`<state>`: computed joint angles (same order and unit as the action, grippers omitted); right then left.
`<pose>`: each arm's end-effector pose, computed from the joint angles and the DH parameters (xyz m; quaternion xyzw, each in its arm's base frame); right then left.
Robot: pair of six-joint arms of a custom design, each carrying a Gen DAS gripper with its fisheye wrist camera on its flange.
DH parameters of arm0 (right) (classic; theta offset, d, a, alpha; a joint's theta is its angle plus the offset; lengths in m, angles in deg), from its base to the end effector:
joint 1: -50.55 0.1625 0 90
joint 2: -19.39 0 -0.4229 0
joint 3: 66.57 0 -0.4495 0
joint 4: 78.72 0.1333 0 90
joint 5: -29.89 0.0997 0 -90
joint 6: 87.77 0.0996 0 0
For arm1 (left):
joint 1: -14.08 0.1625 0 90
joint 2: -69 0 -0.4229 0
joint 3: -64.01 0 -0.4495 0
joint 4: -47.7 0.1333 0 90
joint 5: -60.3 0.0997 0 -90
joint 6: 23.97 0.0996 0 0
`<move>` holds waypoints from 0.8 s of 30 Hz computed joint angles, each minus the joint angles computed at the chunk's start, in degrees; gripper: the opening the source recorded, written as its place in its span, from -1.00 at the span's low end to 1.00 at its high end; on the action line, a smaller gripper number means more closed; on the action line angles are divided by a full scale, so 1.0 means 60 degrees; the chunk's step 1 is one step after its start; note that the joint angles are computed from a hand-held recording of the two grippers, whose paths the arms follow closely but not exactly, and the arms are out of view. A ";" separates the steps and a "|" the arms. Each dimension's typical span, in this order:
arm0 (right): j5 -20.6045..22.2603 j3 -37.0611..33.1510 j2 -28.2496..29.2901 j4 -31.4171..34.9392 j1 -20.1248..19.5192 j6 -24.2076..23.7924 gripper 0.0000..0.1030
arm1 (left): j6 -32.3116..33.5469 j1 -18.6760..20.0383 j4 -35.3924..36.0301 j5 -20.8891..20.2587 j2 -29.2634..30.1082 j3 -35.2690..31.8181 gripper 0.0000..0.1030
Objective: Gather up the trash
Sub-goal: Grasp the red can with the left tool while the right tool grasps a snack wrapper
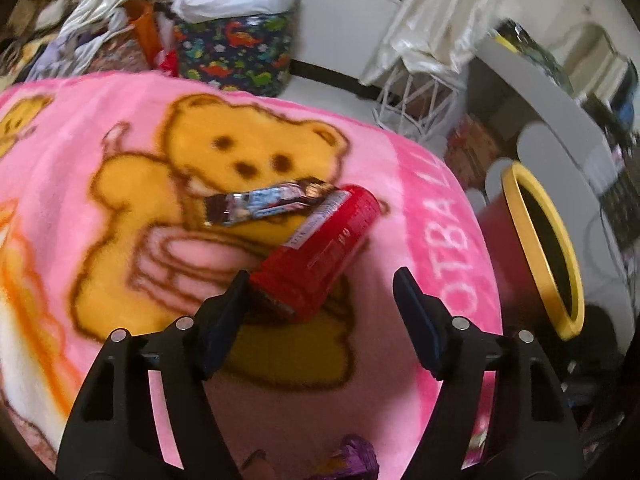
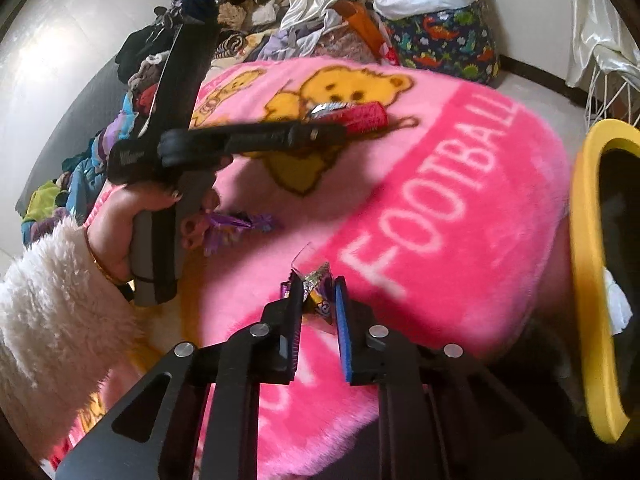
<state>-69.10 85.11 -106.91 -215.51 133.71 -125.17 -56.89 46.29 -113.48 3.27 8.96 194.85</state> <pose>0.0830 -0.2965 0.2555 0.2441 -0.9488 0.1426 0.1411 -0.2886 -0.4034 0.0215 0.2056 0.9366 -0.2041 0.1971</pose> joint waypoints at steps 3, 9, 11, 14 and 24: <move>0.0271 -0.0091 -0.0220 0.0082 -0.0341 0.0034 -0.76 | 0.0088 -0.0149 0.0649 0.0456 0.0170 -0.0241 0.25; 0.0784 -0.0321 -0.0802 0.0320 -0.0707 0.0027 -0.76 | 0.0200 -0.0061 0.1025 0.0834 0.0471 -0.0648 0.25; 0.0923 -0.0300 -0.1126 0.0458 -0.0804 -0.0012 -0.76 | 0.0301 -0.0069 0.1275 0.0951 0.0612 -0.0822 0.25; 0.1107 -0.0393 -0.1307 0.0497 -0.0903 -0.0024 -0.76 | 0.0338 -0.0156 0.1936 0.1153 0.0845 -0.1110 0.05; 0.1503 -0.0558 -0.1765 0.0385 -0.0997 -0.0070 -0.76 | -0.1066 -0.0640 0.2533 0.1693 0.0809 -0.0997 -0.45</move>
<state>-60.08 81.76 -117.49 -213.20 127.73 -125.59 -63.28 42.45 -98.28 13.43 13.82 188.87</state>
